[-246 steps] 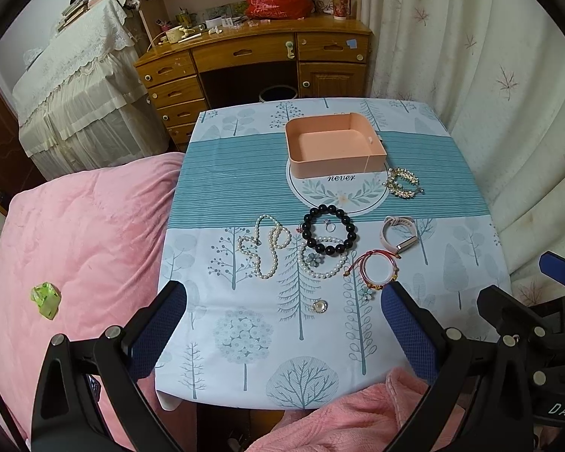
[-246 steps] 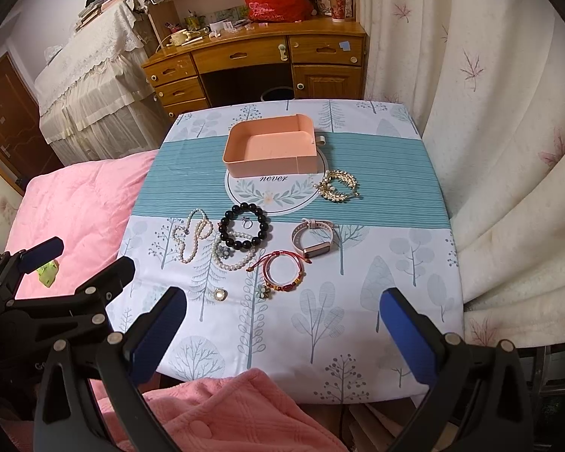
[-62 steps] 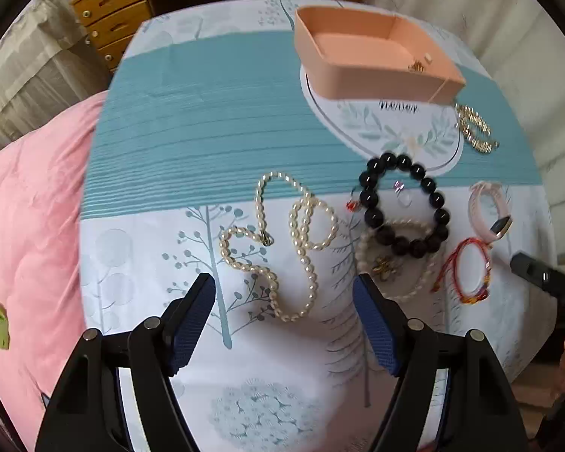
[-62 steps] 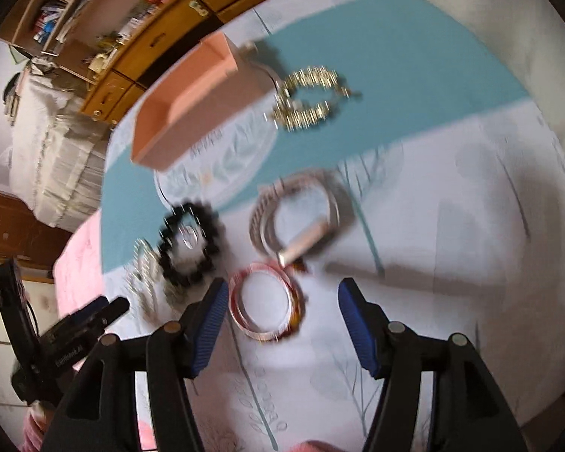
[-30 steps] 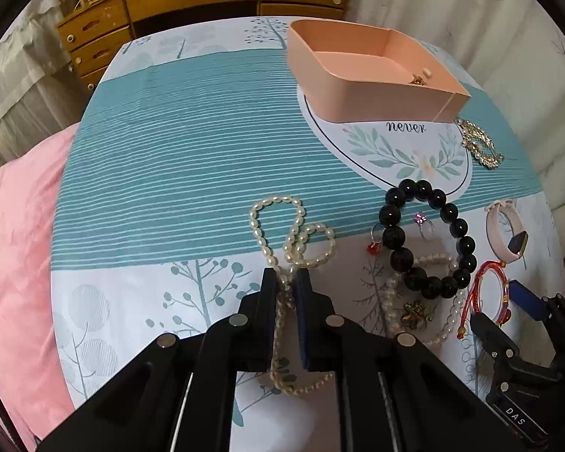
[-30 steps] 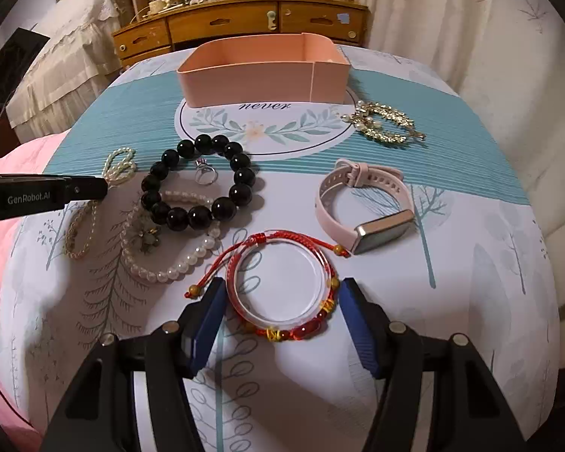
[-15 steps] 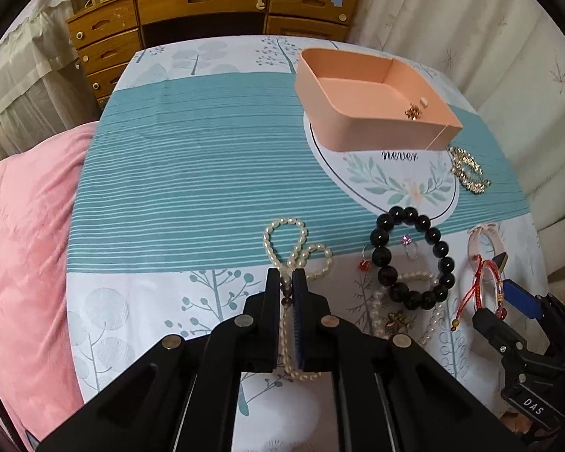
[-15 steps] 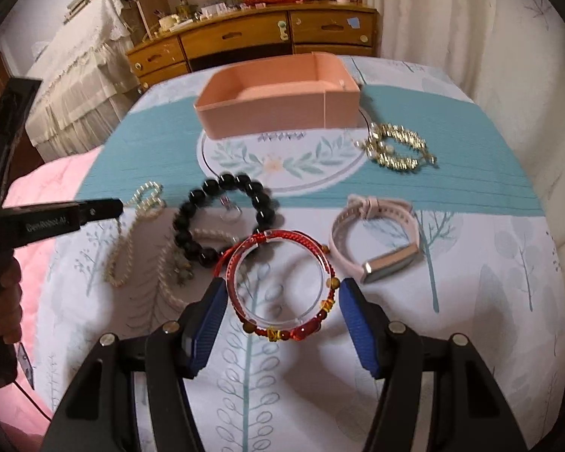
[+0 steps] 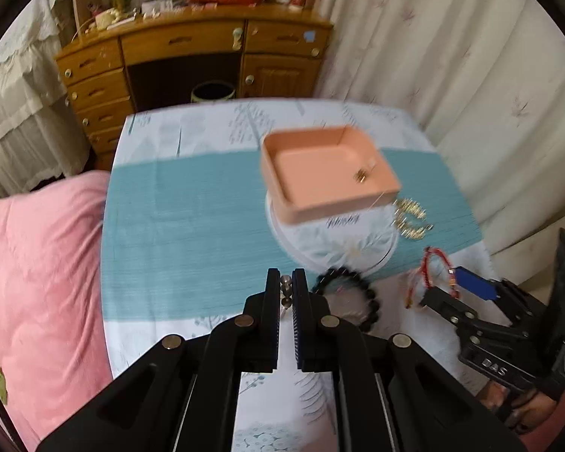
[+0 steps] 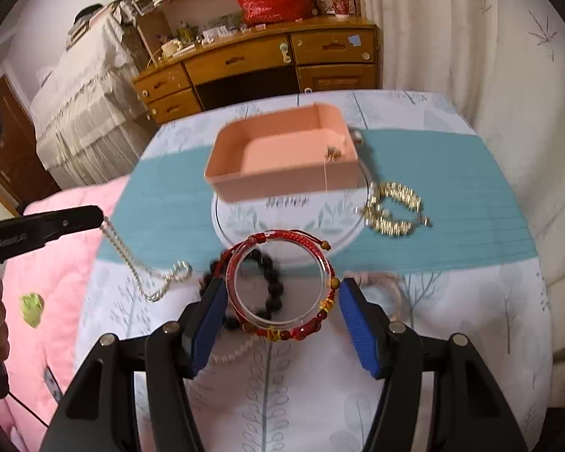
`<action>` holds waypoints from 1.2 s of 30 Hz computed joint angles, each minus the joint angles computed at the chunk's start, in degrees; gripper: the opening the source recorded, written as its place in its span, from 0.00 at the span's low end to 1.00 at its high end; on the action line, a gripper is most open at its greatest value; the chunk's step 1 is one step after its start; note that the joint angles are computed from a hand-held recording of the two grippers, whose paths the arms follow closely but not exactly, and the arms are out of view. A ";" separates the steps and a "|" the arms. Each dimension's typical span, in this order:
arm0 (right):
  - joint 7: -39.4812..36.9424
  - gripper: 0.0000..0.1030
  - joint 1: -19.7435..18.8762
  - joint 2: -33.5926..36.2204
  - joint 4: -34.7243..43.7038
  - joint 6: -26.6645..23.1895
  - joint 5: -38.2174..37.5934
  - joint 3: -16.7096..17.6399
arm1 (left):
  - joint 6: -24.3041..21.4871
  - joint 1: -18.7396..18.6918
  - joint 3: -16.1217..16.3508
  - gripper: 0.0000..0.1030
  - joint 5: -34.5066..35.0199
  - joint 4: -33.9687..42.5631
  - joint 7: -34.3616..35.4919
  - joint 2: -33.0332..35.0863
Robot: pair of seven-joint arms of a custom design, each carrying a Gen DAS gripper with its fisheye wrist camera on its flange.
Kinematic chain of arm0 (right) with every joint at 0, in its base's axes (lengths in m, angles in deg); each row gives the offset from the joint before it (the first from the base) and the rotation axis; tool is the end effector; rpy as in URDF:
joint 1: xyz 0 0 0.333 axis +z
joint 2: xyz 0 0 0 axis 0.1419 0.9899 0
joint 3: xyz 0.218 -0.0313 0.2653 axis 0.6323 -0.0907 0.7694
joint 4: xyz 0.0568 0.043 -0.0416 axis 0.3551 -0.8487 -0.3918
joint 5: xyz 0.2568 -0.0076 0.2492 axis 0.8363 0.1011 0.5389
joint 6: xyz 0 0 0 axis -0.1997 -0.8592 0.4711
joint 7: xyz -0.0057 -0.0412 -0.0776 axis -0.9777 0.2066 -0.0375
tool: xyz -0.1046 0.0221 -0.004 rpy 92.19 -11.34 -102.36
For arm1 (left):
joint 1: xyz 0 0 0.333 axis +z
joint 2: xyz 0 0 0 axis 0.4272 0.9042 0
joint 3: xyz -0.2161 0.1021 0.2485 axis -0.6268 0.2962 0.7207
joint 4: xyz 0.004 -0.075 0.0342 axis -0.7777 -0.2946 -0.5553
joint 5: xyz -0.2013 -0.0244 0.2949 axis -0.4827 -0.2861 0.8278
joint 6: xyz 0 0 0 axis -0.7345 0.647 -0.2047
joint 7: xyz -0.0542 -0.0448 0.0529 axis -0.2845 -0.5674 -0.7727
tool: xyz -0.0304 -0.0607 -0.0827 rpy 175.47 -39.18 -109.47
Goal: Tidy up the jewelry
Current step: 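Lower the pearl necklace and red bracelet into the pink box and open both tools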
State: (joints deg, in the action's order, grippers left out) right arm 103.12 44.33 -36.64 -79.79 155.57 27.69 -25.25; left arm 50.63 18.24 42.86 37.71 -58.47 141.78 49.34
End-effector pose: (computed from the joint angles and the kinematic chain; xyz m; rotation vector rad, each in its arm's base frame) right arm 0.4018 0.4127 0.6013 -1.4194 2.2065 -0.5284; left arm 0.5621 -0.1894 0.6300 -1.3477 2.6799 -0.8235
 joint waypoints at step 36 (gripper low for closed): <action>-11.77 0.73 -9.42 1.36 -0.83 14.50 -0.13 -5.93 | 2.17 -7.42 -1.62 0.73 9.21 26.40 -18.46 17.29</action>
State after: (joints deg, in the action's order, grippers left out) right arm 91.34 34.91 -35.28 -80.62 170.07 27.56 -31.18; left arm 52.80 10.81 41.23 46.91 -32.07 123.32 66.63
